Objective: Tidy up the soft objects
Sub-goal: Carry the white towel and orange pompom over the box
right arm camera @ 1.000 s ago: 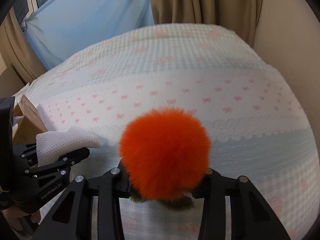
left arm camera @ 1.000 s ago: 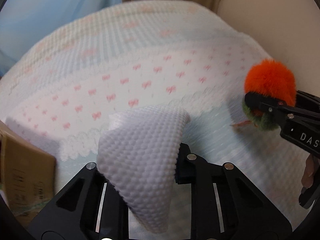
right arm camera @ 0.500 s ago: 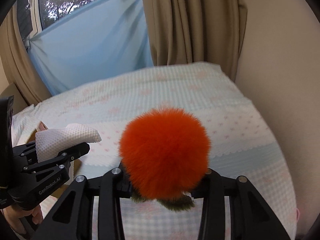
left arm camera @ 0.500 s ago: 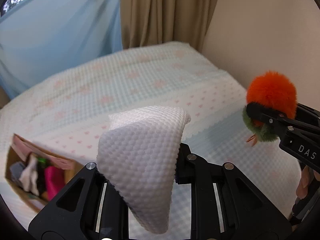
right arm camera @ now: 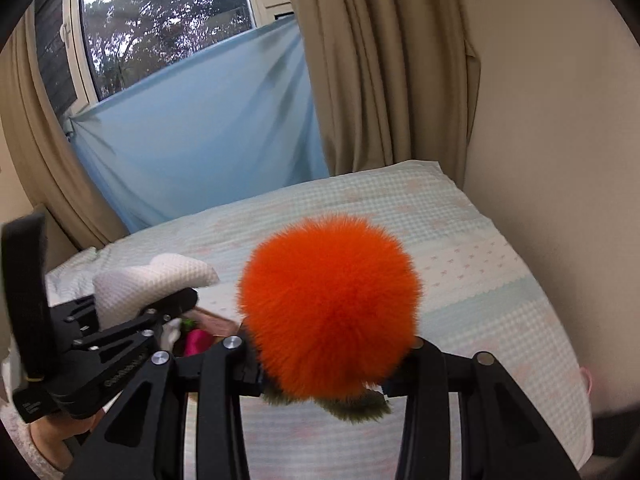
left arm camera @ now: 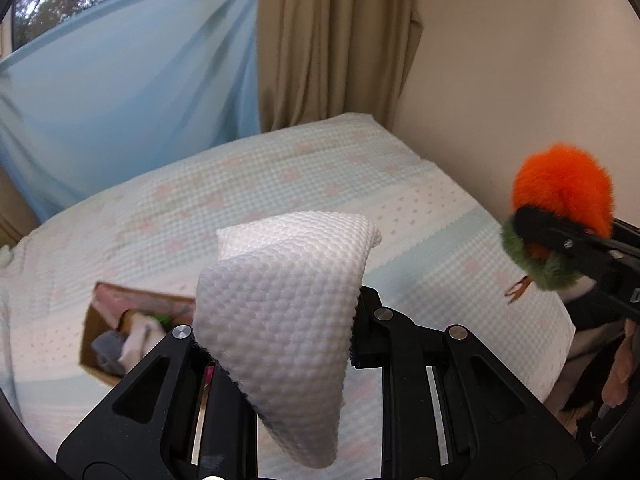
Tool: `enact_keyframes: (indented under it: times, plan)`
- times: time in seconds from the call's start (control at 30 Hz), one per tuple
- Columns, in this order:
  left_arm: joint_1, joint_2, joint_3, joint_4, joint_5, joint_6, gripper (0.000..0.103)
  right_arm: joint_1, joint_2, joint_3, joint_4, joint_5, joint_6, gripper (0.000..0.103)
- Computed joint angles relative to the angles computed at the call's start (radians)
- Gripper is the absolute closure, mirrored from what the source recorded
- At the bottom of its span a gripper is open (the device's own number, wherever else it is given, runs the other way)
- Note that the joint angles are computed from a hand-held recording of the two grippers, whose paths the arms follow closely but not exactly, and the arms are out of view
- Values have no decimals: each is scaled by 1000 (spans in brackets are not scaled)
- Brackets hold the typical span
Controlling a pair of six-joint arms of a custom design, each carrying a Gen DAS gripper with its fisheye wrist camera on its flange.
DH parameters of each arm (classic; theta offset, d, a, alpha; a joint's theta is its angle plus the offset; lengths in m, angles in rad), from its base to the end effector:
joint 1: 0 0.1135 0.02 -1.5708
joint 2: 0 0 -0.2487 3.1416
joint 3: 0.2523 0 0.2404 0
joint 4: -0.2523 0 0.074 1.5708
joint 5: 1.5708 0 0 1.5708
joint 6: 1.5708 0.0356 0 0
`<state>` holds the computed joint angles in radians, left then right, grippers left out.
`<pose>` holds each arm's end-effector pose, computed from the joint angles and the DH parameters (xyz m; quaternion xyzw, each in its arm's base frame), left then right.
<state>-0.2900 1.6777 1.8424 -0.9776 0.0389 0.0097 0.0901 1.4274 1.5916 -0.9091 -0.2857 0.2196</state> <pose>0.3270 -0.0990 0.3786 0.1458 0.9174 -0.0696 0.3637 0.2818 0.0355 0.3836 0.0017 0.9084 0.1901 0.3724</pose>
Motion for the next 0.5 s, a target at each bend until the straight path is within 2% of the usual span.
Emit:
enact_keyframes:
  times: [0.23, 0.33, 0.5]
  plan:
    - [275, -74, -23, -113, 163, 206, 86, 274, 26, 137, -78, 203, 204, 67]
    - [409, -47, 16, -168, 243, 323, 86, 389, 74, 196, -90, 288, 298, 67]
    - [549, 65, 133, -249, 299, 473, 86, 541, 191, 312, -122, 391, 412, 67]
